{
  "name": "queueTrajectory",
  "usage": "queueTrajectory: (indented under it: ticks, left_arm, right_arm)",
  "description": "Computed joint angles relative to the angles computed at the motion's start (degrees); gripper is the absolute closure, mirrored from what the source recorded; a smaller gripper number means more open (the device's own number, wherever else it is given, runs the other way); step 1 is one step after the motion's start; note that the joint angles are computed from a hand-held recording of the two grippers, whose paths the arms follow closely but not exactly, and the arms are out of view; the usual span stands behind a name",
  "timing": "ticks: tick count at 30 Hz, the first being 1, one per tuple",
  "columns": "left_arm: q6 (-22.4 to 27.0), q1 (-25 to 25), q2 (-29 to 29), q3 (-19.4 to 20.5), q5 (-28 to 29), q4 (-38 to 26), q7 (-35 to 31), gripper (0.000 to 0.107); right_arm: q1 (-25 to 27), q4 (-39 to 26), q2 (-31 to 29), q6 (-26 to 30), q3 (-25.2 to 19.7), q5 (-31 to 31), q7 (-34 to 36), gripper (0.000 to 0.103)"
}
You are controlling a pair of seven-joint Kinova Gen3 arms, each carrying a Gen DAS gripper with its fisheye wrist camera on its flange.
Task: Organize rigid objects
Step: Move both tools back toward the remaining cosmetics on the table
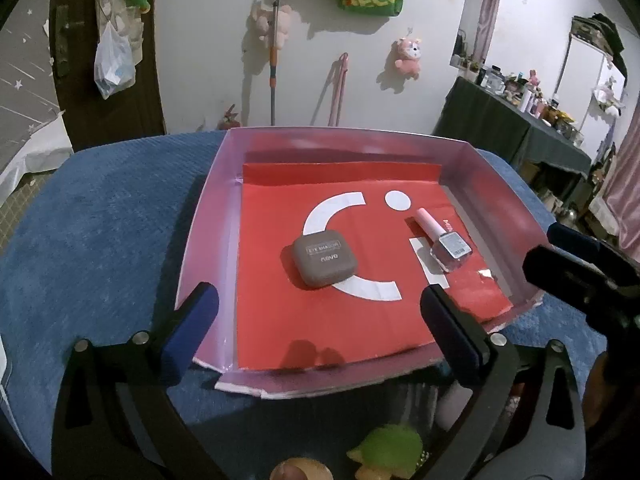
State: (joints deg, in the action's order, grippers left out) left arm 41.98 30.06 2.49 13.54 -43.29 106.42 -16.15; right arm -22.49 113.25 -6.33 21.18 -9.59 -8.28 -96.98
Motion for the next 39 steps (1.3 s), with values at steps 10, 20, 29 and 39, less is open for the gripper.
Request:
queueTrajectory:
  ticks: [10,20,29,39]
  left_arm:
    - [1.6,1.1,-0.5,1.2,-2.1,1.1,4.1,0.005]
    - [5.2,2.8,-1.0,2.5,-3.4,0.9,5.1,0.005]
    - [4.9,2.6,-3.1,4.0,-4.0,3.0,7.3,0.005]
    - [4.9,2.3,-5.7,6.7,-4.2,5.7,10.3,0.005]
  right_arm:
    - [0.3,2.2,-2.4,-0.4,0.0,0.0,-0.9,0.000]
    - [0.0,4.4,-4.3,-1.9,-0.4,0.1,-1.9,0.000]
    - [0.4,6.4,-6.4,-2.6,-2.3,1.9,-5.4,0.000]
    - [0.8,9.7,-10.2,-1.9,-4.1,3.5,-9.2,0.000]
